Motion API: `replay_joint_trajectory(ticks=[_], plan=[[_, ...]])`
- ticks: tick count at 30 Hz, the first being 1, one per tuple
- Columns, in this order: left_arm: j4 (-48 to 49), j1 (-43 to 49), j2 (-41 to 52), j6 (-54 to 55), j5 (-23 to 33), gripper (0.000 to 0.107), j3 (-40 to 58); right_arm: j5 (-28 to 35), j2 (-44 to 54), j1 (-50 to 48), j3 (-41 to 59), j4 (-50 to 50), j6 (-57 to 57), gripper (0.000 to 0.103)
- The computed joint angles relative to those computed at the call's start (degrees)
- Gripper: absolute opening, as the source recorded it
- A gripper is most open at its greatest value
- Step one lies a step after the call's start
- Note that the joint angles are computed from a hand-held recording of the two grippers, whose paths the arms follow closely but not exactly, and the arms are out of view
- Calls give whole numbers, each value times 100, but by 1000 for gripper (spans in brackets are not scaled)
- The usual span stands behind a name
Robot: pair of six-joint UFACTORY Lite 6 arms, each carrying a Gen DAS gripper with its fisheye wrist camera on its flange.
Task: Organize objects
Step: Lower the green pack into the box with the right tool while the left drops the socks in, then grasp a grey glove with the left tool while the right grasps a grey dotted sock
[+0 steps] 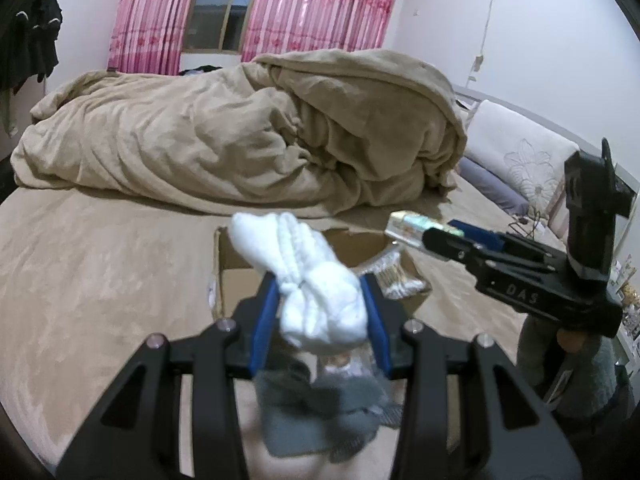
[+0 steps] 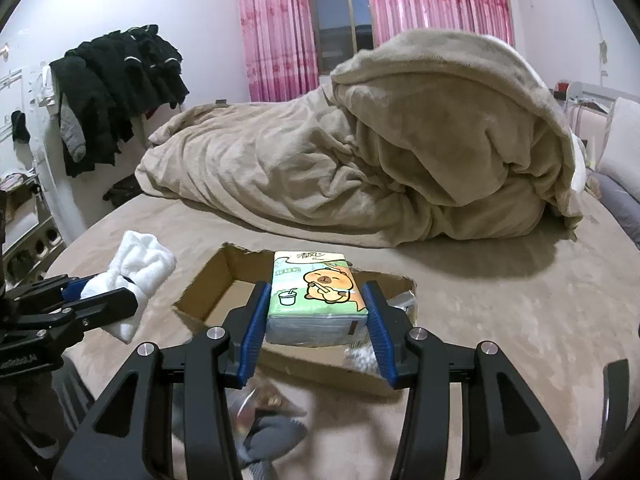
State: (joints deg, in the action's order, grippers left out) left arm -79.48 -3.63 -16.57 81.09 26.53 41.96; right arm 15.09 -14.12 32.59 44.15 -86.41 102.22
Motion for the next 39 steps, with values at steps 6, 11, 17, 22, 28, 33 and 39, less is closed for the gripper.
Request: replay_joint_trajectory(ticks=[6,11,17,22,28,33,39], plan=[[-925,-256,1271,1009,-324,42,673,-395,1013,-439,577,-1132,1066,49],[-997,-357,2408,1129,-522,43,1403,-426,1787,-486,941,-2062,1999,49],[-80,-406,3564,1,-624,46,2265,-439,2650,-489,1314,-3148,3092,50],[25,-424,3560,-159,-720,63,2251,-306,2866,-445,1278,-3796,3770,68],[-86,-315,2694,-101,-741,79,1641,-175,2235,-379,833,-3726,3852,74],[198,-54,1704,-402,-519,80,1052,-72,1328,-136,380,-2481,2770,75],[702,237,421,-836,-192,80,314,229,168,352,-91,-399,881,75]])
